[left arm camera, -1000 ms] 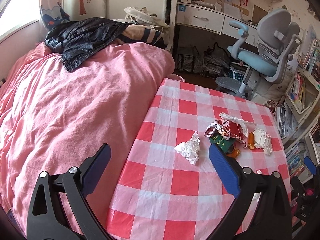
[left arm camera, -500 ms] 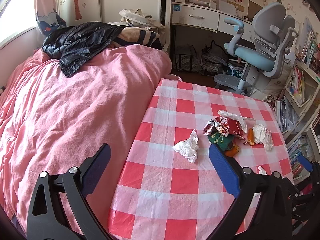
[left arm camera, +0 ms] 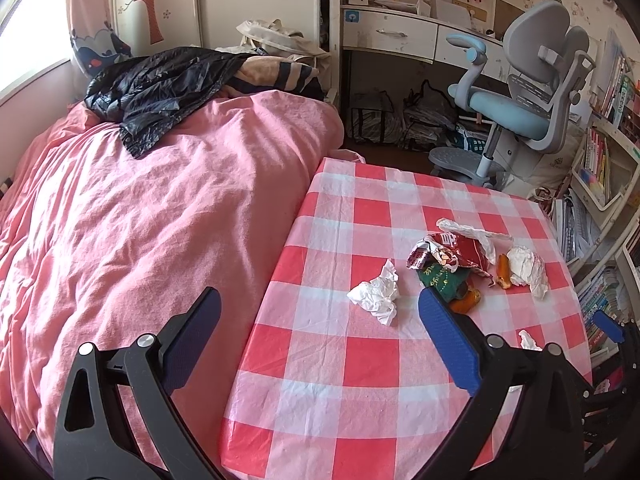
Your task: Collect trash
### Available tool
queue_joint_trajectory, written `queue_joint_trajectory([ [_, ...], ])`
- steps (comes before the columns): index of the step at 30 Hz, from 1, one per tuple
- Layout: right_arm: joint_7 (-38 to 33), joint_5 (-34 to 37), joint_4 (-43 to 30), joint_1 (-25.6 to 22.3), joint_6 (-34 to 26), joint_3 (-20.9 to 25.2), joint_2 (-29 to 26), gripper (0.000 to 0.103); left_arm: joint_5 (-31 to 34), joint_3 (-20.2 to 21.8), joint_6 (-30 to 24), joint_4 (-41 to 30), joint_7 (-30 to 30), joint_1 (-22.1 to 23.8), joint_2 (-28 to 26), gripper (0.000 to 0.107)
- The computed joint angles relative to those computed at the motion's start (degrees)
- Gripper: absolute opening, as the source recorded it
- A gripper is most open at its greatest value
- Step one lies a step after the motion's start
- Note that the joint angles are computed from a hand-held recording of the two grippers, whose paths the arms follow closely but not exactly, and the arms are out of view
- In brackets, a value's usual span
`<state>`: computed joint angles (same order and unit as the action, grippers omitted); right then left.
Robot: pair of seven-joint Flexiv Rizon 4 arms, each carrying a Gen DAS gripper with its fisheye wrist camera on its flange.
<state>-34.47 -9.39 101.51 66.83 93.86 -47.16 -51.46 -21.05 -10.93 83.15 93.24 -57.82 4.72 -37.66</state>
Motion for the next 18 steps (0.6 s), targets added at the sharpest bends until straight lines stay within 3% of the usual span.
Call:
queue_joint_trajectory([
  [18, 0.25, -0.39, -0.22, -0.08, -0.29, 0.09, -0.02, 0.093, 1.07, 0.76, -0.12, -0.61, -1.28, -0.89, -0.35, 0.096],
])
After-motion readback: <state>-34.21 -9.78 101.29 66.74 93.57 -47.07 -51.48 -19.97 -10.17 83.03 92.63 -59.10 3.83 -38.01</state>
